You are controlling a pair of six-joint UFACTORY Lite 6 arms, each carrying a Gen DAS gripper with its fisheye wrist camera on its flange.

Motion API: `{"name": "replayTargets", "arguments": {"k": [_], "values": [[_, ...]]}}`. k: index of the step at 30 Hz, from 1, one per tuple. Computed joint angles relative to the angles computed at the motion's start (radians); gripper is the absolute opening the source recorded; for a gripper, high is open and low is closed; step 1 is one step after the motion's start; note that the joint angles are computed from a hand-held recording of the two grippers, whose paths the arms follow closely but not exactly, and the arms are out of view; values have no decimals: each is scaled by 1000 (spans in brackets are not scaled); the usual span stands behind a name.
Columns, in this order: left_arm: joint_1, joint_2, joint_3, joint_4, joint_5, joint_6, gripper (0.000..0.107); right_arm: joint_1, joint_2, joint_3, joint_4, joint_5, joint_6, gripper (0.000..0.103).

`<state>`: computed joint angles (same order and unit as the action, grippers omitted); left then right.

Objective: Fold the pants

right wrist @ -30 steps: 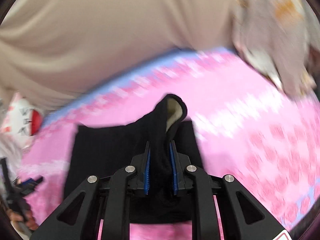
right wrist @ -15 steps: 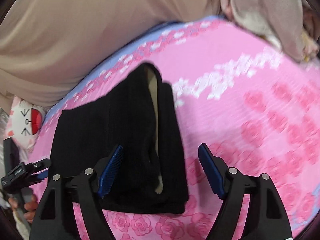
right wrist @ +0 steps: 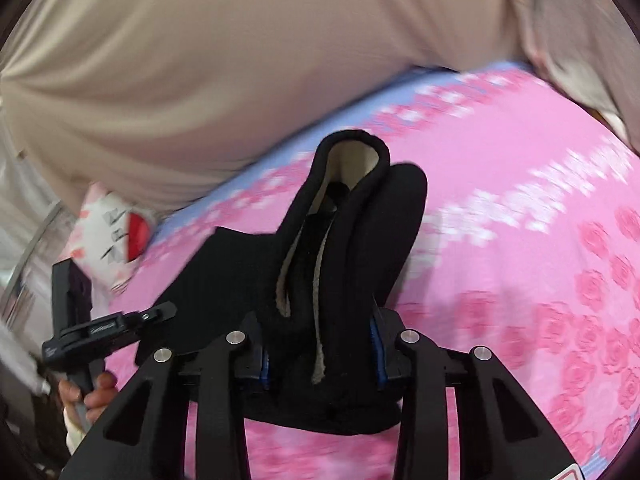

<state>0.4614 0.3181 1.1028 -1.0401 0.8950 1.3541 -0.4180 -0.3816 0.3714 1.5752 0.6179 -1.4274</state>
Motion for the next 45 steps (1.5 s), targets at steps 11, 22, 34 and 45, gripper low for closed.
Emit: {"name": "replayTargets", "arguments": {"k": [11,22,34,45], "values": [[265,-152,-231,-11,-174,307,73,208,-198,-194,-31,-250,195,67],[116,-531,-534,-43,5,488,97,357,112,121,-152,-152,253,5],[-343,-558,-619,-424,-308,685,67,399,360,556,-375,91,438,12],[-241,-216,-278,-279,-185,427,8,285,-74,106,-682,-258,609,54]]}}
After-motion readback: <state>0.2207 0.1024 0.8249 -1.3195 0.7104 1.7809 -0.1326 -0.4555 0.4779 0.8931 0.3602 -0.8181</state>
